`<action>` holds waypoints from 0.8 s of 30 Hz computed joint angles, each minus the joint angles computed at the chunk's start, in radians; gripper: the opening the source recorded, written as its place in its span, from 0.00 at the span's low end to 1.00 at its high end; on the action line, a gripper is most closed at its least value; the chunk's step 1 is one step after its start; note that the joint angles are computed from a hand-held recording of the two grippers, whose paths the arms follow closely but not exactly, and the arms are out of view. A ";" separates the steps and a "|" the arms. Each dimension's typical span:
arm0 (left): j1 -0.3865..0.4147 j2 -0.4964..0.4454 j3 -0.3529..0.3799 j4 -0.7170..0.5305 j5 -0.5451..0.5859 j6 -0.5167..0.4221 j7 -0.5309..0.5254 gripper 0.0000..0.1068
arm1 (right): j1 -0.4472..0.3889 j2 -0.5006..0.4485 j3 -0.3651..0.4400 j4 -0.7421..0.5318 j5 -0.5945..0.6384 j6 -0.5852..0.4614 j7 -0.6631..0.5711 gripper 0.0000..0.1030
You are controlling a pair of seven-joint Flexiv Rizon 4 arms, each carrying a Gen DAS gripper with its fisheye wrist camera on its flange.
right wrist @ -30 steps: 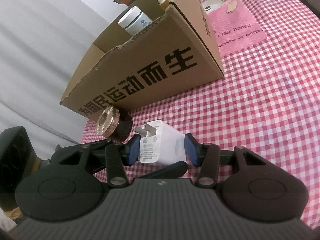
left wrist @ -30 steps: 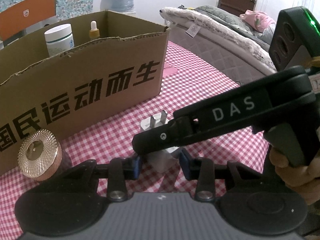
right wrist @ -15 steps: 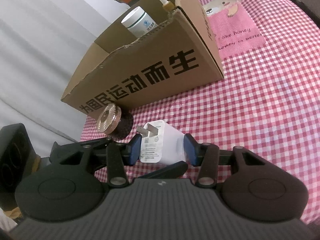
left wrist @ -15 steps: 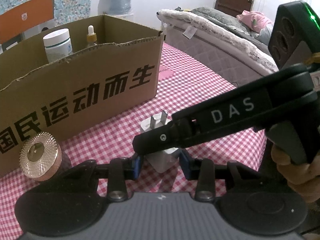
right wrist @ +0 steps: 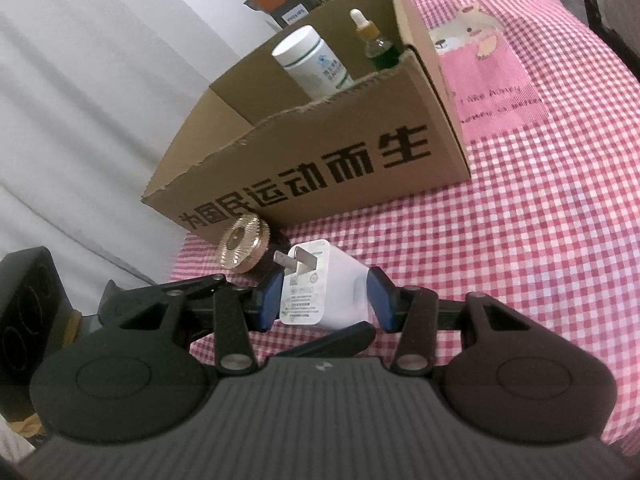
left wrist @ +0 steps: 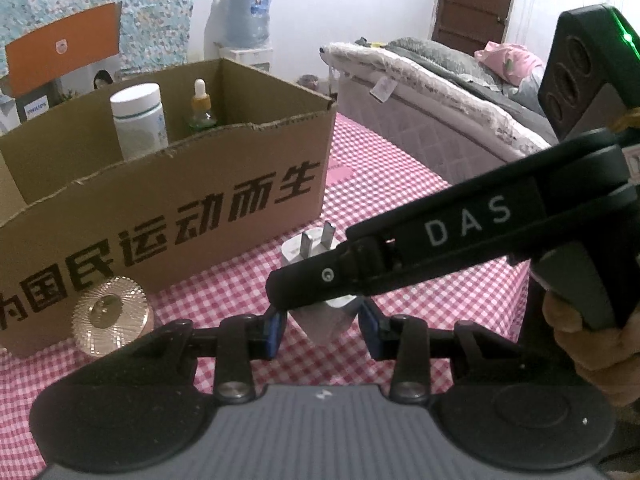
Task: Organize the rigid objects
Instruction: 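Lift the charger plug with the right gripper and carry it over the box, then lower the charger plug into the box and open the right gripper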
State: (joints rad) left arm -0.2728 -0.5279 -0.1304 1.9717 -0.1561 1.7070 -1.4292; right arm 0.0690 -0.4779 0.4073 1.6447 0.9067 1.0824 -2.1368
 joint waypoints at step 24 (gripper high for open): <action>0.131 0.004 -0.010 -0.228 -0.087 -0.168 0.055 0.40 | 0.132 -0.131 -0.057 -0.384 -0.236 -0.128 0.123 0.43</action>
State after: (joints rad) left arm -0.1418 -0.5235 -0.1406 1.7436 -0.2428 1.5387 -1.3739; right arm 0.2009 -0.6086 0.3506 1.2604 0.6705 0.9546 -2.0140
